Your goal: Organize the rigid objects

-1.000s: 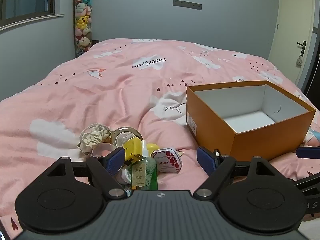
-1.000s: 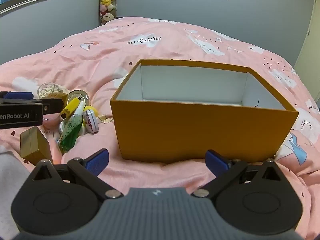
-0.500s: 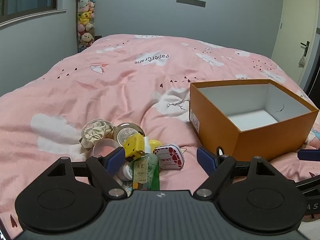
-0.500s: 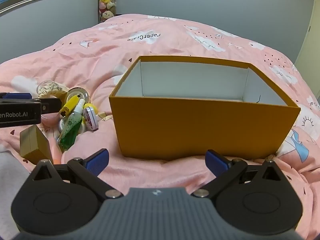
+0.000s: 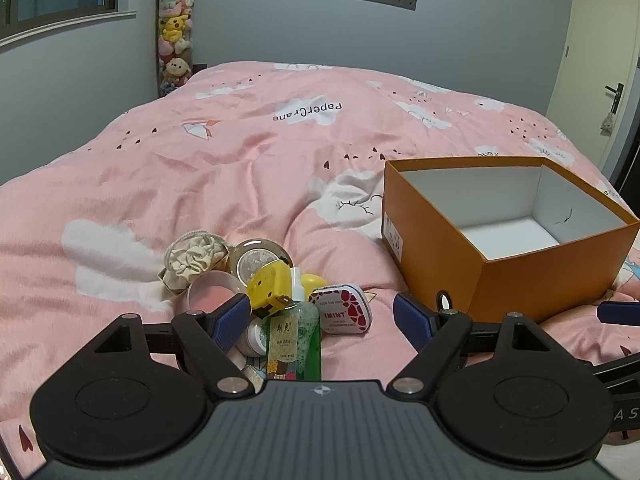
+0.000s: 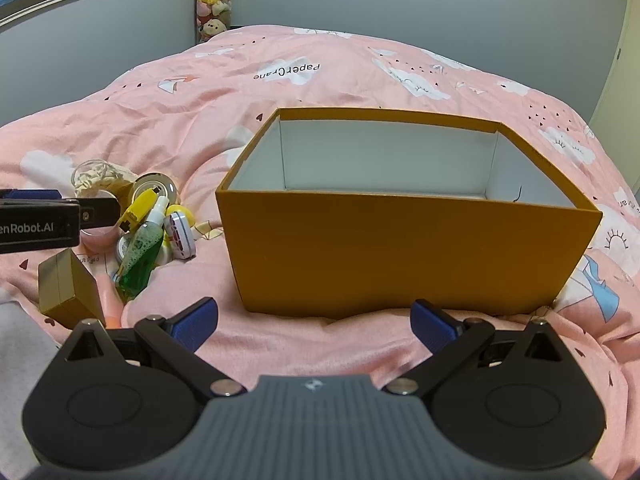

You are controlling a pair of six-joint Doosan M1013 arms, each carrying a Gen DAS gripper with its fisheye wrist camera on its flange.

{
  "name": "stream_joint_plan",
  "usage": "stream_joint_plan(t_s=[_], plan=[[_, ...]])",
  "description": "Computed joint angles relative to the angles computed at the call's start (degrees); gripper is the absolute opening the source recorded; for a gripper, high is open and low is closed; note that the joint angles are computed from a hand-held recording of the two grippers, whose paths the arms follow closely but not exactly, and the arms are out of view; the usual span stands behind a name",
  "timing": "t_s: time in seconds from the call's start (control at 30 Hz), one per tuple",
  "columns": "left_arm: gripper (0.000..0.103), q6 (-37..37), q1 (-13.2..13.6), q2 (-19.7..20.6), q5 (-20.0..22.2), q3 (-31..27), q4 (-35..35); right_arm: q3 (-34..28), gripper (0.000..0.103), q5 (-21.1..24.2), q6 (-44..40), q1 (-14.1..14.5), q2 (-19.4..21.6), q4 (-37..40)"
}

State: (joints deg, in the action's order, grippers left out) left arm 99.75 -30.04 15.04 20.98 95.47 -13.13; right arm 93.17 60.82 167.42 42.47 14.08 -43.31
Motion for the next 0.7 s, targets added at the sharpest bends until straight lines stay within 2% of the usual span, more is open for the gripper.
stream_joint_plan(t_s=[0.7], plan=[[0.095,-1.2,-0.2,0.4,1.6,-0.7,1.3,0.0,0.100,-0.5,-0.3,-0.5,-0.1,1.8]])
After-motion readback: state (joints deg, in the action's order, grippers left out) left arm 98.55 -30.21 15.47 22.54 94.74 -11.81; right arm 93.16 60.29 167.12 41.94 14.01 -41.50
